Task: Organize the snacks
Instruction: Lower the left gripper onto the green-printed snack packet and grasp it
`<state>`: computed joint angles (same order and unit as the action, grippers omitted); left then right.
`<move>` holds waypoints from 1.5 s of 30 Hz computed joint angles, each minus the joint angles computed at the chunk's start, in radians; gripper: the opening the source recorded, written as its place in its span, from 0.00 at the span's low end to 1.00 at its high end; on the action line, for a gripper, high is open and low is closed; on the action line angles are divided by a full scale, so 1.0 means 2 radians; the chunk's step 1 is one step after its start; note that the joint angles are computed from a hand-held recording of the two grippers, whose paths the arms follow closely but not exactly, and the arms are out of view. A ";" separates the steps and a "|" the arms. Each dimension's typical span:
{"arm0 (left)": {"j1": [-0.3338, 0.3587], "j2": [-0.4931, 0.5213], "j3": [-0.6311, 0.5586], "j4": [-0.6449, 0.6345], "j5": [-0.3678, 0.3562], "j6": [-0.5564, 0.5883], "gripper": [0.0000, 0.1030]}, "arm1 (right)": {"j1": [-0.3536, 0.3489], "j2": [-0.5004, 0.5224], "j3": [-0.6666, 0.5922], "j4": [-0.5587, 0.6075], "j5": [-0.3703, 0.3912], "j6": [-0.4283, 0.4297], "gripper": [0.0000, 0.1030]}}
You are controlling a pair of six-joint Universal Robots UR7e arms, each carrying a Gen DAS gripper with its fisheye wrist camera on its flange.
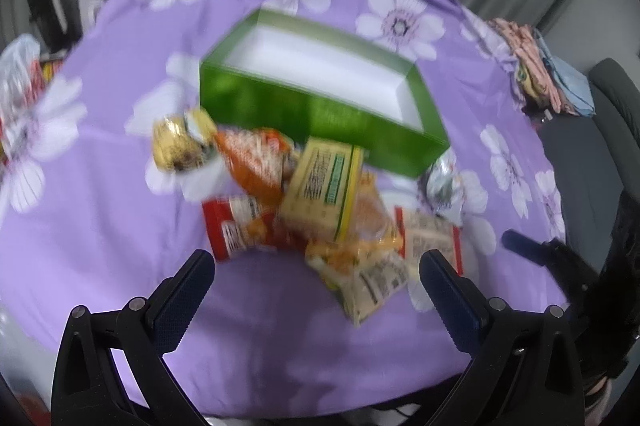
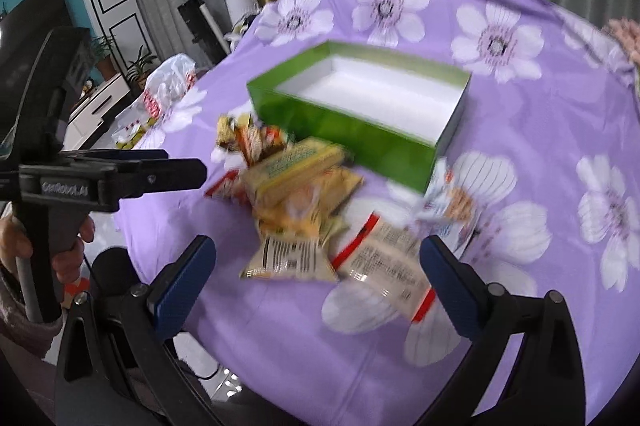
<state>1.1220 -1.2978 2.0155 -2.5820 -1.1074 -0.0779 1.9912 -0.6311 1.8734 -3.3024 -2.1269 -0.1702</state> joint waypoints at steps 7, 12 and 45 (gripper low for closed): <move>0.007 0.020 0.008 0.002 -0.024 0.003 0.99 | -0.029 0.018 0.009 0.003 0.050 0.010 0.79; 0.011 0.034 0.008 -0.008 -0.030 0.006 0.92 | -0.042 0.035 0.004 -0.011 0.086 0.000 0.70; -0.025 0.013 0.020 -0.066 -0.047 0.069 0.17 | -0.020 0.039 -0.006 -0.058 0.124 -0.050 0.09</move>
<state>1.0725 -1.2723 2.0557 -2.7144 -1.2007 0.0594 1.9504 -0.5526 1.8612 -3.4183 -1.8782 -0.2693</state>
